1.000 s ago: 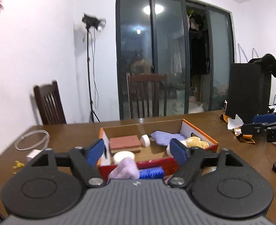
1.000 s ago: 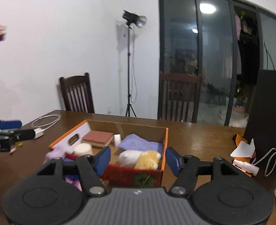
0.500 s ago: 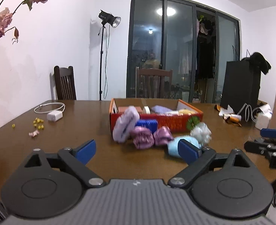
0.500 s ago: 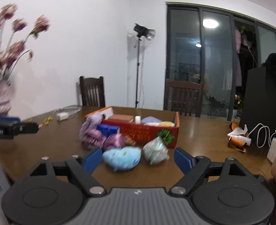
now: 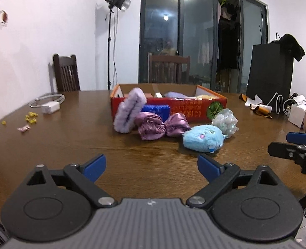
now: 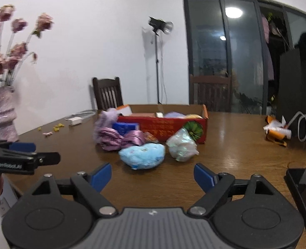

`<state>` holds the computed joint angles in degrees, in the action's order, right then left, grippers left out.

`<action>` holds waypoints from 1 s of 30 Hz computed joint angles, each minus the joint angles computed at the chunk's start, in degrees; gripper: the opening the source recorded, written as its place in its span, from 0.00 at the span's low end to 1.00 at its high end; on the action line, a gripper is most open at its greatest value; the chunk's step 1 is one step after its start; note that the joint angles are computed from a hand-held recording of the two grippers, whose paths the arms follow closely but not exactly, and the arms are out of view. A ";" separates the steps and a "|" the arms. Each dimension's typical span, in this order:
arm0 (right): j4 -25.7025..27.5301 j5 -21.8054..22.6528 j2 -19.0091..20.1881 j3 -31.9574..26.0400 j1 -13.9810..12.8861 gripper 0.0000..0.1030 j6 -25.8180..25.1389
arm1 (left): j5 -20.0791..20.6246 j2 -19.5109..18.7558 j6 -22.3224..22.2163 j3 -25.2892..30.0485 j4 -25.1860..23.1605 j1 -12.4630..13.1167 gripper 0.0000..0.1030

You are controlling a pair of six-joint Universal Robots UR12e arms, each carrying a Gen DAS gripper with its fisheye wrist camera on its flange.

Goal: Organize soft objects
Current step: 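Grasp the clear iridescent plastic bag with the right gripper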

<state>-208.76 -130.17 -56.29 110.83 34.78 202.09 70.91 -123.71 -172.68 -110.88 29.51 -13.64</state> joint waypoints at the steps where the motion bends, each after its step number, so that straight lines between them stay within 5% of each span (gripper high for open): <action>1: 0.86 0.23 -0.18 0.12 -0.52 0.82 0.90 | 0.05 -0.27 0.21 0.68 -0.70 -0.28 0.94; 5: 3.73 1.63 -1.09 0.39 -3.01 0.80 1.42 | 1.28 -2.11 1.34 4.29 -2.40 -1.98 0.94; 14: -3.10 4.64 -2.69 3.32 -8.96 0.80 -18.51 | 4.75 -5.44 -0.25 10.80 -7.89 -4.35 0.94; 22: 0.34 12.24 -4.98 8.31 -14.77 0.76 -13.50 | 8.29 -6.32 -1.70 12.80 -10.17 -4.74 0.94; 26: -6.58 7.81 -3.43 7.64 -13.21 0.78 -17.34 | 8.88 -6.52 -2.11 13.45 -10.32 -4.77 0.94; 30: 0.73 11.21 -5.15 7.85 -14.33 0.67 -12.04 | 8.31 -6.56 -2.16 13.54 -9.81 -4.68 0.94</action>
<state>-208.02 -118.97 -61.44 118.68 20.46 190.05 79.22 -130.27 -174.84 -97.34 19.70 -18.32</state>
